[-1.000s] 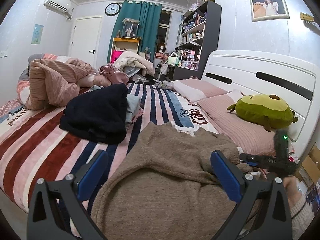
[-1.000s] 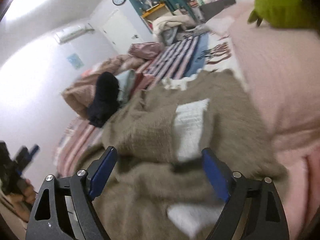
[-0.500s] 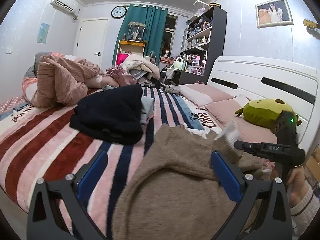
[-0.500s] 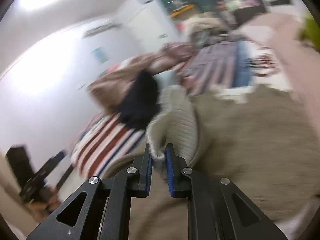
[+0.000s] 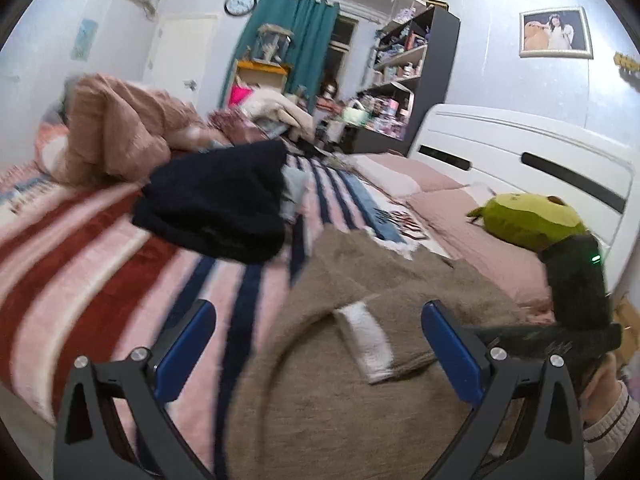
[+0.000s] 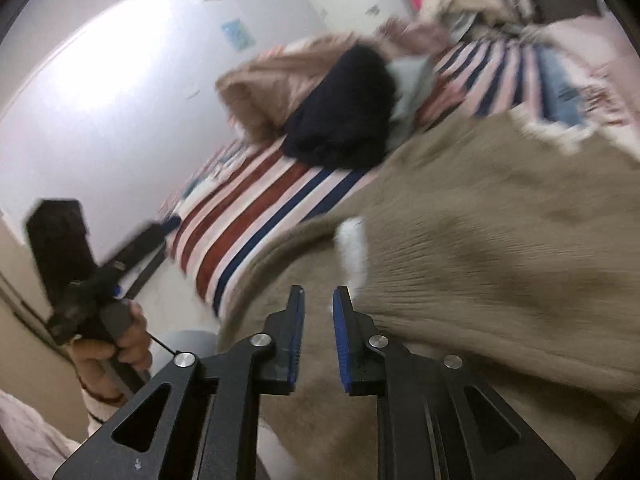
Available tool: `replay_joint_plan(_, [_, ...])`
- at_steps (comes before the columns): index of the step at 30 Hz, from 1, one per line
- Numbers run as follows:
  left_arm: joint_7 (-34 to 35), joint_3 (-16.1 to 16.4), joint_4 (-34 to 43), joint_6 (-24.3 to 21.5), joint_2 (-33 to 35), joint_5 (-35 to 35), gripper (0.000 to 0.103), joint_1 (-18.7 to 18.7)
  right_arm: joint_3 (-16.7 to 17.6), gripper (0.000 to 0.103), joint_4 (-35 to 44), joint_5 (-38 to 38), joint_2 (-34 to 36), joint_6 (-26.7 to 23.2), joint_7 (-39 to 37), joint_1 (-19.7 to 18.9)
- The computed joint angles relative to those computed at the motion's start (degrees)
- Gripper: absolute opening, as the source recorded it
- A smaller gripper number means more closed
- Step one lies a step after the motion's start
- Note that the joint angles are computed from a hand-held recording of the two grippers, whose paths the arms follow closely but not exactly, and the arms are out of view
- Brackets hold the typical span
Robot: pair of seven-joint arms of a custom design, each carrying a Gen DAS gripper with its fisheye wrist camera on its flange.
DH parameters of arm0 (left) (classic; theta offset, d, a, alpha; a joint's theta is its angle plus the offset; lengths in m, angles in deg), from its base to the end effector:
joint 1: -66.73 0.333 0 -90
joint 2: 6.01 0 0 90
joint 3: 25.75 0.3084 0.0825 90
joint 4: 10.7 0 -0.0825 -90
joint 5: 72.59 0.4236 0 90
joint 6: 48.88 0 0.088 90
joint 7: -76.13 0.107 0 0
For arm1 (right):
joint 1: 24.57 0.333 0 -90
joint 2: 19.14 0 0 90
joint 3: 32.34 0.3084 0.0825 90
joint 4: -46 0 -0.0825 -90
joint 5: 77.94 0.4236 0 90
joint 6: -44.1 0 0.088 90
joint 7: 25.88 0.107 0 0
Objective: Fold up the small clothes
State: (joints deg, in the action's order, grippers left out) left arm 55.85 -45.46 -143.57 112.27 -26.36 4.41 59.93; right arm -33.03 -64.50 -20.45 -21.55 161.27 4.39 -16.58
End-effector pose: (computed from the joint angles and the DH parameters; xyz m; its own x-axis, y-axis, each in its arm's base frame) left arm 0.4411 -0.2849 0.5085 0.0920 -0.9567 0.2761 -0.3963 -0.2895 -0.8713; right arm 0.5986 0.1234 0.5239 0.7355 -0.5140 -0.4415 -0.6510 -0.3553 -0.6708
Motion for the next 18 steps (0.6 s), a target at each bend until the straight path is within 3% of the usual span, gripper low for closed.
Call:
replay_joint_plan(3, [-6.75, 1.01, 3.98, 8.46, 5.76, 6.15, 0.102, 1.29, -1.76, 0.032, -3.14, 0.25, -4.12, 5.23, 0.0, -1.73])
replay_joint_plan(6, [-14.23, 3.37, 10.0, 17.07, 14.22, 11.05, 0.101, 1.0, -3.7, 0.035, -5.72, -1.13, -6.82, 10.23, 1.2, -3.77])
replay_joint_plan(7, [-13.16, 4.12, 11.12, 17.97, 16.3, 9.41, 0.101, 0.32, -4.52, 0.035, -6.2, -0.74, -7.17, 10.52, 1.17, -4.36])
replay_joint_plan(10, [3.43, 5.41, 12.91, 16.1, 22.02, -8.04, 0.1, -2.37, -6.84, 0.035, -7.25, 2.0, -7.76, 9.05, 0.28, -6.1])
replay_joint_plan(13, [15.12, 5.26, 15.2, 14.81, 26.85, -21.86, 0.087, -3.71, -7.73, 0.035, -8.5, 3.3, -7.92, 9.57, -0.77, -7.47])
replay_joint_plan(14, [15.86, 5.65, 16.05, 13.91, 27.6, -22.71, 0.082, -4.52, -7.73, 0.035, -9.24, 3.31, -8.32, 9.7, -0.63, -7.78])
replay_joint_plan(16, [20.26, 5.48, 16.96, 12.53, 28.26, -26.64, 0.052, -5.52, -8.14, 0.035, -9.71, 3.76, -7.89, 9.19, -0.61, -8.43])
replay_joint_plan(17, [22.76, 5.22, 16.84, 12.6, 28.22, -29.3, 0.026, -5.68, -8.25, 0.035, -9.77, 4.0, -7.62, 9.0, -0.58, -8.71])
replay_joint_plan(18, [22.59, 5.91, 16.73, 12.62, 27.88, -29.25, 0.009, -6.55, -8.36, 0.035, -9.84, 4.33, -7.32, 8.94, -0.67, -9.0])
